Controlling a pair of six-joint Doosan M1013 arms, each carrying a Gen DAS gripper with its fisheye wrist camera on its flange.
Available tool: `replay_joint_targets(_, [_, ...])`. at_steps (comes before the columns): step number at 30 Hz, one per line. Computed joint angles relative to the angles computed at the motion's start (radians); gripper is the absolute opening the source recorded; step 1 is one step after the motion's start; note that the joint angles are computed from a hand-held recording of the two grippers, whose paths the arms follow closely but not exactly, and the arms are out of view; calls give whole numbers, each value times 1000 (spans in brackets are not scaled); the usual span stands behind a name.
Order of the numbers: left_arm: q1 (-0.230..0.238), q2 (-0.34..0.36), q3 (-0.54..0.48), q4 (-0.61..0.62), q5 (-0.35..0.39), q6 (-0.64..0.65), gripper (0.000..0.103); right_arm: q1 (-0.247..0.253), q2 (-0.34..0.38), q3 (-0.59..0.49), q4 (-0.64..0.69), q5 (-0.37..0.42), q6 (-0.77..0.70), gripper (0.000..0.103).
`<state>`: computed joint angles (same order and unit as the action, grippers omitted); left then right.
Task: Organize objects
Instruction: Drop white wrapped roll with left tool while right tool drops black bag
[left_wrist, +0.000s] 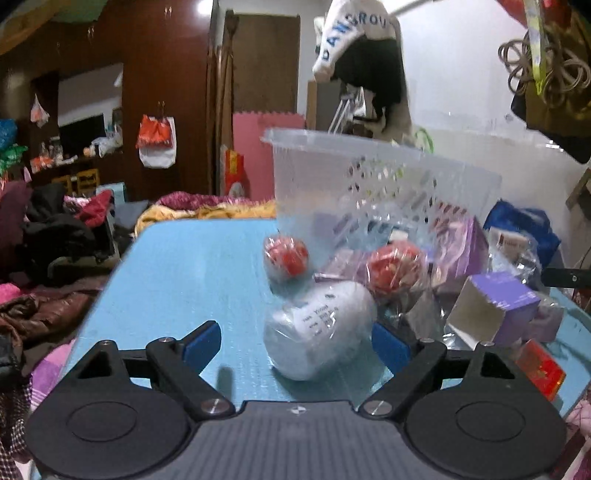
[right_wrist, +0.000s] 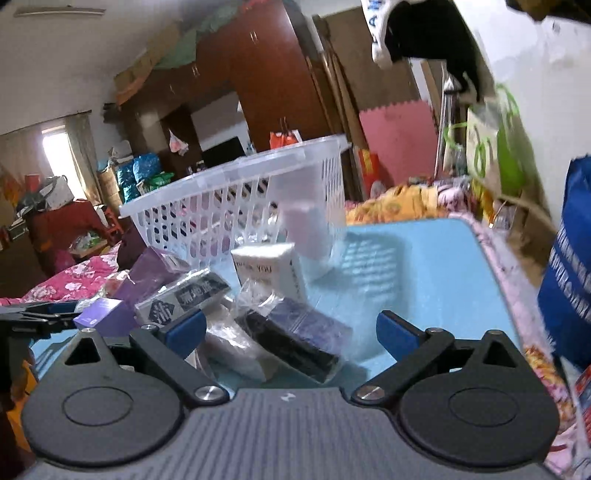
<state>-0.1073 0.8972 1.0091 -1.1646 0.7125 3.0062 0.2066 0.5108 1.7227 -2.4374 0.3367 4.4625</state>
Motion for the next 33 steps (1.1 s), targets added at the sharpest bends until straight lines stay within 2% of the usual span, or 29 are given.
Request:
replay_joint_targets(3, [-8, 3, -15, 54, 12, -30, 91, 11, -5, 6, 71, 7, -103, 99])
replay_joint_targets(5, [-19, 1, -17, 99, -15, -60, 91, 15, -4, 8, 96, 4, -137, 90])
replay_joint_targets(6, [-27, 5, -29, 152, -20, -99, 90, 14, -3, 9, 91, -1, -135, 80])
replay_joint_targets(7, [-29, 6, -33, 175, -19, -113, 87, 15, -3, 11, 105, 3, -148, 74])
replay_joint_targets(9, [-26, 7, -35, 161, -7, -104, 79, 12, -4, 19, 32, 13, -74, 68])
replay_joint_targets(10, [-23, 4, -25, 137, -17, -84, 67, 12, -5, 27, -12, 23, -32, 59])
replay_joint_targets(11, [-22, 1, -15, 117, -26, -69, 66, 12, -4, 28, -24, 32, -24, 57])
replay_joint_targets(14, [-11, 3, -9, 43, 7, -20, 65, 25, -2, 28, 18, 70, -97, 55])
replay_joint_targets(16, [-6, -6, 19, -37, -7, 51, 65, 34, -1, 30, 45, 108, -141, 54])
replay_joint_targets(18, [0, -9, 34, -100, 0, 93, 65, 36, 0, 38, 20, 144, -123, 53])
replay_joint_targets(22, [11, -11, 53, -188, 23, 145, 65, 32, -2, 64, -83, 210, 12, 53])
replay_joint_targets(24, [15, -15, 66, -227, 31, 170, 65, 37, -1, 67, -72, 237, -7, 53])
replay_joint_targets(28, [17, -30, 101, -322, 20, 283, 65, 47, 2, 55, -24, 246, -72, 53])
replay_joint_targets(33, [18, -43, 109, -332, 32, 262, 65, 51, -3, 47, -9, 256, -104, 53])
